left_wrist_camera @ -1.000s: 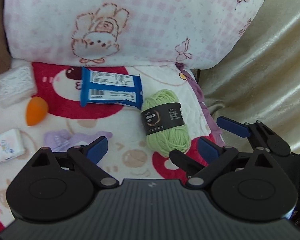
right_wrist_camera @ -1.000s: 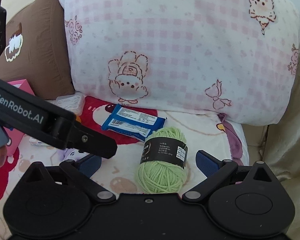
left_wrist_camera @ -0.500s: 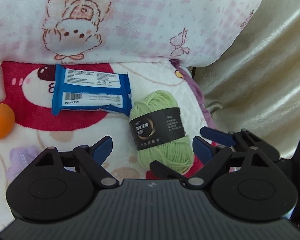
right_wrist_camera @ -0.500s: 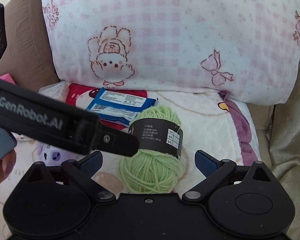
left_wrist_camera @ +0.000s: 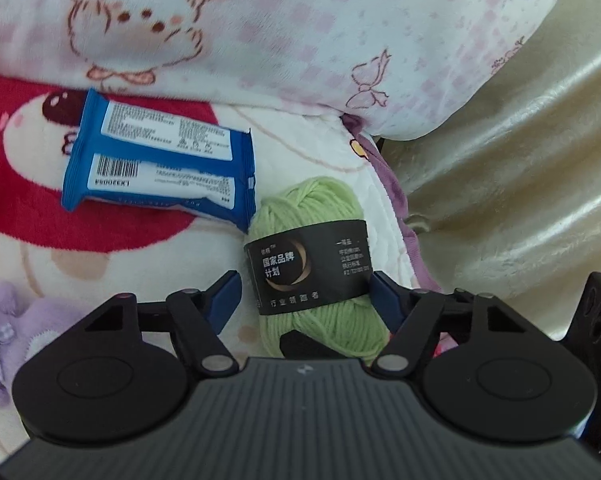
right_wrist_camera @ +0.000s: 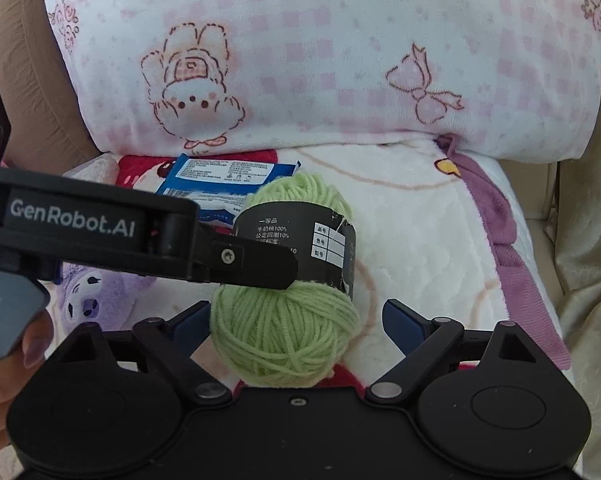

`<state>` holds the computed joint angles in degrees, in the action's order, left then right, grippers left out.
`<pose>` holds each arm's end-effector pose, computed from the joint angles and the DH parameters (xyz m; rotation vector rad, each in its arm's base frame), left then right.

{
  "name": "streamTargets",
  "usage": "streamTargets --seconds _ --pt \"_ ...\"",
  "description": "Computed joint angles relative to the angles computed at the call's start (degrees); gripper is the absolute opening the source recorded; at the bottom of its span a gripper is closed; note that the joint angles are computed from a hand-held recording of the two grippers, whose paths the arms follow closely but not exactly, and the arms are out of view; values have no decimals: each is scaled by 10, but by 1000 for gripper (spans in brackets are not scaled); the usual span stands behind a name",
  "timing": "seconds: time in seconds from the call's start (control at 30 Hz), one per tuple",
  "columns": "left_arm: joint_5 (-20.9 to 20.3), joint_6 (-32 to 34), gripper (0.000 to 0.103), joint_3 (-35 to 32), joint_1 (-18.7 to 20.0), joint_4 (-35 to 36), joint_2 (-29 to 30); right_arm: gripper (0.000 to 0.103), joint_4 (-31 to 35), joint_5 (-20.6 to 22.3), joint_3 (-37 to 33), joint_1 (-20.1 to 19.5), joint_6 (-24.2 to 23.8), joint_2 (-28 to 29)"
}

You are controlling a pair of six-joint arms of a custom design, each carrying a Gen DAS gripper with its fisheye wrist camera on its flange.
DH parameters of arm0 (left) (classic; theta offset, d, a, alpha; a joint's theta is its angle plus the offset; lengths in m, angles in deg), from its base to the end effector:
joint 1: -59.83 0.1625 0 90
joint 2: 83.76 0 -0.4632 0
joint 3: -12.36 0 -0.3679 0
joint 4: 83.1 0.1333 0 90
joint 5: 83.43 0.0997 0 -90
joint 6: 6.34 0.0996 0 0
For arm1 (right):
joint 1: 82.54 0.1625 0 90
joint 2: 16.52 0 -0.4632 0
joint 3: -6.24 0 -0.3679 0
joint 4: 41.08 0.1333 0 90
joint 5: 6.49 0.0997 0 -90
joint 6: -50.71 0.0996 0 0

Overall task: Organize objects
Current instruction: 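Lower the right tool over the green yarn ball and close its fingers, then lift the yarn ball with the right tool and carry it over the pink box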

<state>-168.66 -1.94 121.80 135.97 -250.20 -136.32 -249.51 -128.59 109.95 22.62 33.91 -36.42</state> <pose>-0.0088 -0.6266 0.1635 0.4600 3.0044 -0.5505 0.2358 -0.5631 -0.0584 0.4680 -2.4405 0.7611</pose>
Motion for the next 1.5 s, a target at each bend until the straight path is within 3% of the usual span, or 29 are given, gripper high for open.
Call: streamTargets --seconds 0.13,0.27,0.5,0.7,1.03,1.5 --pt "-20 -21 70 -10 15 13 6 80 21 3 -6 -2 3 1" --pt "-31 -29 70 -11 22 11 14 76 24 3 -8 -4 10 3" --pt "-37 -22 56 -1 19 -10 18 67 26 7 -7 -5 33 3" --pt "-41 -16 53 11 20 -24 10 62 22 2 -7 3 22 5" --pt "-17 -10 54 29 10 1 -22 61 43 6 -4 20 18 1" --pt "32 -30 52 52 -9 53 -68 61 120 35 6 29 97 -22"
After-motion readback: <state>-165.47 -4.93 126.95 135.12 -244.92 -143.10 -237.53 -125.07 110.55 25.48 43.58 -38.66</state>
